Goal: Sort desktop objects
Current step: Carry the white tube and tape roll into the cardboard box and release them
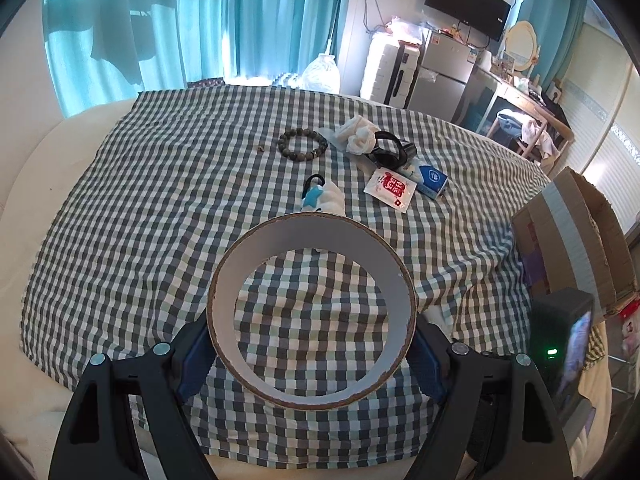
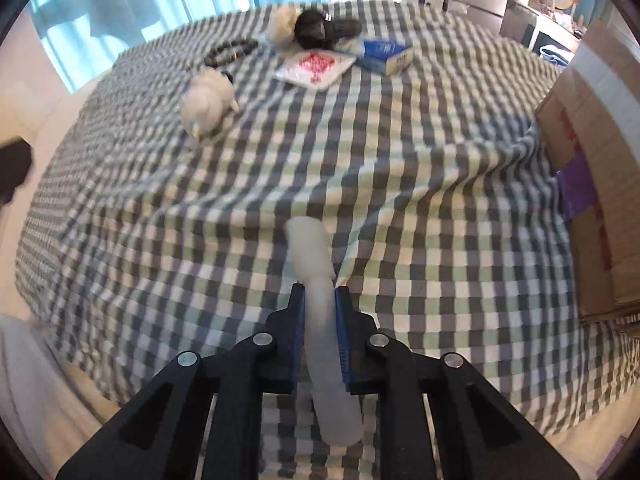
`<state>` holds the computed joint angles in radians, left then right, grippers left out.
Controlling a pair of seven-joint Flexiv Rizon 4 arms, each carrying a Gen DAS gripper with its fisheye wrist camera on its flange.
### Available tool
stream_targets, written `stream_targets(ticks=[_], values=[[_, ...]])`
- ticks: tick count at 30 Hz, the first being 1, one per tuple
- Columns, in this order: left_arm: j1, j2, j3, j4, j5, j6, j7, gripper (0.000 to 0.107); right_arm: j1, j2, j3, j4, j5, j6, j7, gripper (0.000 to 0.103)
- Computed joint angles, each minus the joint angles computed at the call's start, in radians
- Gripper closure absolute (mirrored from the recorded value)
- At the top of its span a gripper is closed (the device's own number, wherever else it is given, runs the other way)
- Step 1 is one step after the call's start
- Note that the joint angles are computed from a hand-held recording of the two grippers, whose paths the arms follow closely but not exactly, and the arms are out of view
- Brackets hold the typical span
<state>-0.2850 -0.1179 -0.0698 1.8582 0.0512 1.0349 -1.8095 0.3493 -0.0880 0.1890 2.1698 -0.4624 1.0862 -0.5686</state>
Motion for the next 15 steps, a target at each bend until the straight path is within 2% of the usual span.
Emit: stream_targets(ticks=[5, 10, 15], values=[[-0.002, 0.021, -0.001, 0.003, 0.002, 0.002, -0.004, 0.024, -0.026, 0.092, -0.006, 0.050, -0.111, 0.077, 0.107, 0.089], [-0.014, 0.044, -0.017, -0.011, 0.019, 0.007, 0.006, 0.024, -0.073, 0.158, 0.005, 0.042, -0.202, 0.130, 0.218, 0.089], [-0.043, 0.043, -0.046, -0.063, 0.033, 0.017, 0.017, 0.024, -0.130, 0.246, 0.021, 0.035, -0.220, 0.133, 0.213, 0.089]])
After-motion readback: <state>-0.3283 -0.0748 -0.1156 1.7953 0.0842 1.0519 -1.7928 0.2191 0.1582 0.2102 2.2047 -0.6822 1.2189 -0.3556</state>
